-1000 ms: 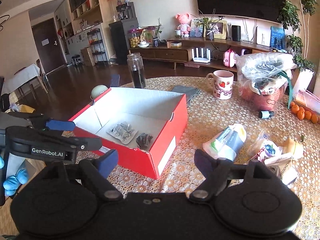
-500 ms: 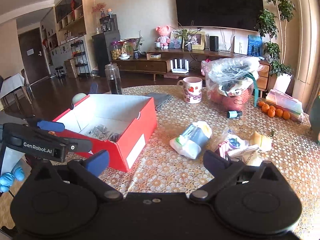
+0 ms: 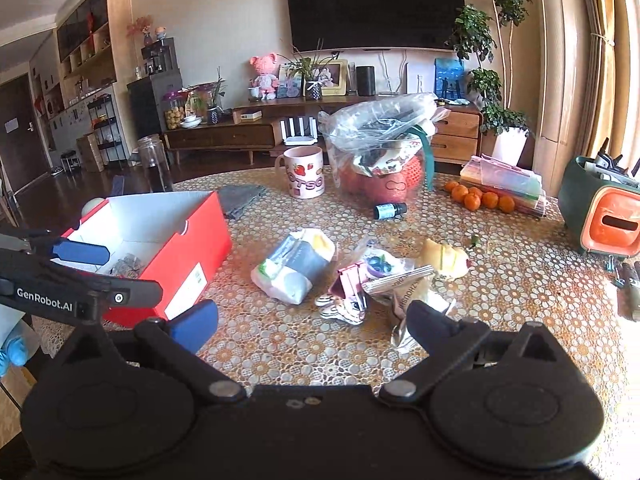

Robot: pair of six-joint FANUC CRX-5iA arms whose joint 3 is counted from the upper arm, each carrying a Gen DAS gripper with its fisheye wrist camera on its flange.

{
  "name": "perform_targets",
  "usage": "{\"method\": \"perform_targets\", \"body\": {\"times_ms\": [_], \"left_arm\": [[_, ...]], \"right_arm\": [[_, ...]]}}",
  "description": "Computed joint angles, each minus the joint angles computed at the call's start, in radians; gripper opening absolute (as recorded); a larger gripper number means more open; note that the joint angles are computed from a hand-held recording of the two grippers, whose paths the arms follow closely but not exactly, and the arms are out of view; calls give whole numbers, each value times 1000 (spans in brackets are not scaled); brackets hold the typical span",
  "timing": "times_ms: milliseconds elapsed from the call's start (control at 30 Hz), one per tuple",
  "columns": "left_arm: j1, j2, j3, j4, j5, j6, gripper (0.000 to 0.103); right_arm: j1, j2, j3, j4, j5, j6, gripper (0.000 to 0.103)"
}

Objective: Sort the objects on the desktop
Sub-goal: 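Withdraw both tools from the box back toward the table clutter, then grasp the white tissue pack with left tool while right tool grasps the silver snack bag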

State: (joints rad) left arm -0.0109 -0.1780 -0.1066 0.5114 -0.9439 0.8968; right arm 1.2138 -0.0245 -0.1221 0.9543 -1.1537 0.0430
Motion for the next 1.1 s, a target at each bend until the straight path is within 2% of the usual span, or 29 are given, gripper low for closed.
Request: {"method": "perform_targets", "body": {"times_ms": [133, 300, 667, 900, 1100], "left_arm": [[-49, 52, 39, -27, 33, 30, 101], [-100, 141, 126, -91, 27, 111, 101], [-175, 311, 296, -258, 52, 237, 101], [-211, 414, 421, -376, 1, 347, 101], [-230, 490, 508, -433, -48, 408, 101]], "right_arm": [[-28, -17, -31, -8, 14, 0, 101], [-69, -26, -61, -21, 45, 18, 101], [-178, -23, -111, -44, 166, 96, 101], [-242, 15, -109, -87, 212, 155, 100], [-278, 45, -98, -122, 234, 201, 99]]}}
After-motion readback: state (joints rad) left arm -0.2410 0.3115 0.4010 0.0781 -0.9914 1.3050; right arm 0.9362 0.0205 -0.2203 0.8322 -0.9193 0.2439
